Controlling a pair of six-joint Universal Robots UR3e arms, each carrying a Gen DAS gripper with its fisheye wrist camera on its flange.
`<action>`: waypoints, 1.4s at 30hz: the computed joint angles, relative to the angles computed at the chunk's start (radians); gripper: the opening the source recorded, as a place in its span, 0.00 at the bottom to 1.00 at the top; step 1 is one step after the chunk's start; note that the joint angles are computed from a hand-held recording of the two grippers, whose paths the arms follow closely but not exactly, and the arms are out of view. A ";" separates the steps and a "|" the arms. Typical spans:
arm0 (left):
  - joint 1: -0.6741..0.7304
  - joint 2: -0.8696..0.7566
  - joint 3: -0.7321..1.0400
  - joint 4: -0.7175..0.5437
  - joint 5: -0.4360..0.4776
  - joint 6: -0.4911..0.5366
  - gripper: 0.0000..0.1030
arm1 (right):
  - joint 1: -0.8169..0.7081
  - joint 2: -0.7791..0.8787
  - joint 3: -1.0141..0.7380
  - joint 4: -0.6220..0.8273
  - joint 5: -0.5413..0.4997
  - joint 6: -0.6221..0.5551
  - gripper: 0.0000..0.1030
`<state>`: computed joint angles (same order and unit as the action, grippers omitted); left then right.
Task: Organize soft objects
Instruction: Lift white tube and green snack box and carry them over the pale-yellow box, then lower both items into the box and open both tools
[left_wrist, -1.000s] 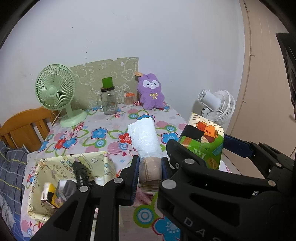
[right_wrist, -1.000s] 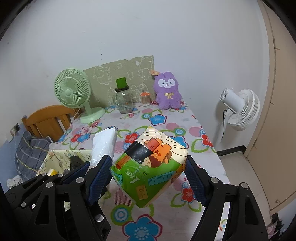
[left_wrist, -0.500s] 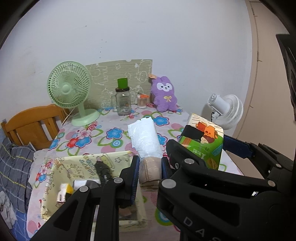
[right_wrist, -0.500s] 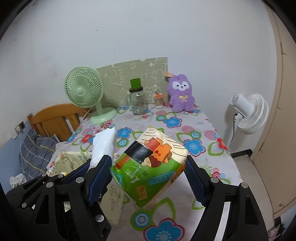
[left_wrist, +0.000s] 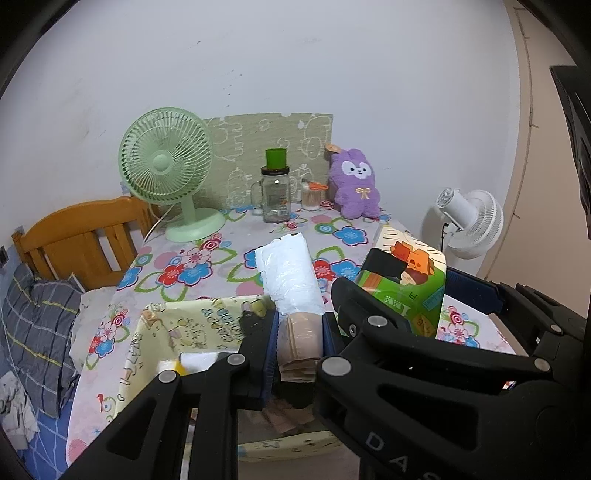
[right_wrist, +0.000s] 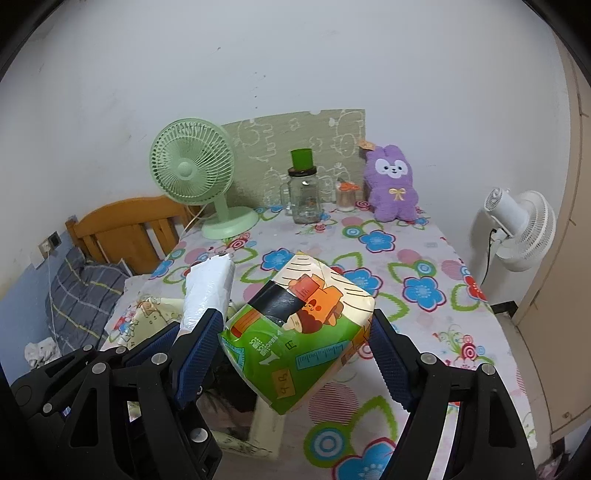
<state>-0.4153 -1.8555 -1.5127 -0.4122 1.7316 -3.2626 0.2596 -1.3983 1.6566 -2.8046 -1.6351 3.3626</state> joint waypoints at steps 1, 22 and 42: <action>0.006 0.003 -0.008 0.004 -0.002 0.001 0.22 | 0.008 0.010 -0.012 0.004 -0.004 0.001 0.78; 0.187 0.065 -0.213 0.093 -0.106 0.045 0.23 | 0.123 0.253 -0.259 0.089 -0.008 0.007 0.78; 0.244 0.094 -0.254 -0.019 -0.061 0.050 0.61 | 0.163 0.373 -0.392 0.169 0.040 -0.039 0.78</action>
